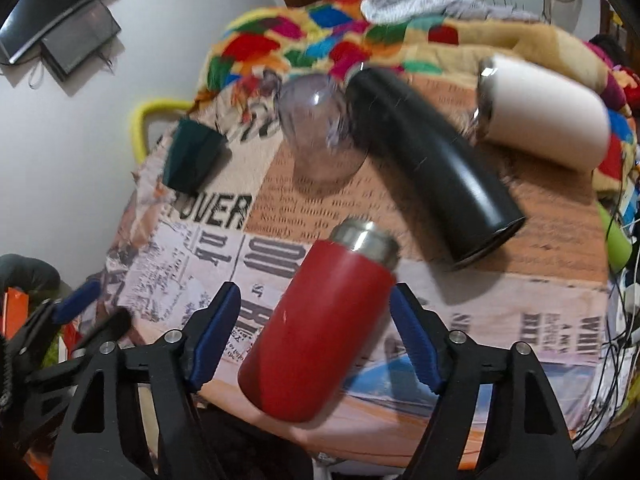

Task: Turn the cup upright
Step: 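Rotate the red thermos with the right tool until its opening faces up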

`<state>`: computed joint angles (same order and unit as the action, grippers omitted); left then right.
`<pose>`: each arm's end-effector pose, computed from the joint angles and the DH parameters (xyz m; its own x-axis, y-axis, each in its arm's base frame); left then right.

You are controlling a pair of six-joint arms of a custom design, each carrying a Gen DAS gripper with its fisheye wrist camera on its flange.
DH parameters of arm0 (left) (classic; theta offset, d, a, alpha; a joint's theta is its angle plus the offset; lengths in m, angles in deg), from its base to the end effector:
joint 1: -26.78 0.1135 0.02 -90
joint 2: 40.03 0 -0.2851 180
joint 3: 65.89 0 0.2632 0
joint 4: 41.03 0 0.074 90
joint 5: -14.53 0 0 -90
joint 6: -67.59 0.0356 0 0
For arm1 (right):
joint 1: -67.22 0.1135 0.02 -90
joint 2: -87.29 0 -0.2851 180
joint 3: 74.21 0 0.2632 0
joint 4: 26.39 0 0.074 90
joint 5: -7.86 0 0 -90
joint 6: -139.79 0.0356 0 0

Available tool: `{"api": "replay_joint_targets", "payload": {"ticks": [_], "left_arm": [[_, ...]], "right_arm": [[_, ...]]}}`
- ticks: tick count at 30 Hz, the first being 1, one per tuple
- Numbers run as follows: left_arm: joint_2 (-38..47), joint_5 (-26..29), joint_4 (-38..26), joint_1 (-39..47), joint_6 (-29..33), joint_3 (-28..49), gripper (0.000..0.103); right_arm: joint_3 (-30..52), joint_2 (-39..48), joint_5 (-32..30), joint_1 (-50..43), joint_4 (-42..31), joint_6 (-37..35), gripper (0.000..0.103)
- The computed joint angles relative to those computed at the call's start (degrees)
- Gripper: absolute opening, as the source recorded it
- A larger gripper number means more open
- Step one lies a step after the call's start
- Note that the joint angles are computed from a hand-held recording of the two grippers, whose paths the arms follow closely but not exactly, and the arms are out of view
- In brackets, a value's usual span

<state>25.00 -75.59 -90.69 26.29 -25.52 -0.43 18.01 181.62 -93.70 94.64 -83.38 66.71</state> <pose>0.2344 -0.0019 0.2909 -0.7566 -0.0478 -0.6521 -0.0339 0.9989 -0.0338 0.3167 0.1723 0.2947 -0.8866 -0.1387 -0.4413 -0.2974 0.9017 0.3140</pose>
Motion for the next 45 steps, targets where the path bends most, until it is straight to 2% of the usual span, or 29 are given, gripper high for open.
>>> {"api": "replay_joint_targets", "payload": {"ticks": [4,11,16,19,28,37,41,45], "left_arm": [[-1.40,-0.67,1.41,0.61,0.05,-1.89,0.066],[-1.92,-0.60,2.72,-0.60,-0.90,-3.39,0.066],[-2.01,-1.43,2.39,-2.40,-1.43,-3.27,0.066],[-2.12,-1.84,2.25,-2.89,-1.49,-3.16,0.066],[-2.02,-2.90,0.97,-4.65,-3.41,-1.32,0.066],[-1.05,-2.98,0.02,-5.77,-5.18,1.19,0.074],[-1.09,-3.01,0.35,-5.84,-5.77,1.53,0.083],[-0.71,-2.88,0.50,-5.31,-5.65,1.70,0.084]], "right_arm": [[1.54,1.91,2.07,0.90,-2.05,0.71,0.072],[5.55,7.43,-0.36,0.52,-4.87,0.11,0.070],[7.76,8.82,0.92,1.43,-5.72,-2.99,0.062],[6.24,6.98,-0.05,1.04,-4.50,-3.72,0.060],[1.89,-1.29,4.82,1.78,-0.51,-6.73,0.059],[2.50,-3.53,9.11,2.70,2.00,-8.75,0.059],[2.93,-3.53,9.81,2.90,2.91,-9.40,0.059],[2.85,-2.25,10.94,3.58,3.39,-9.98,0.059]]}}
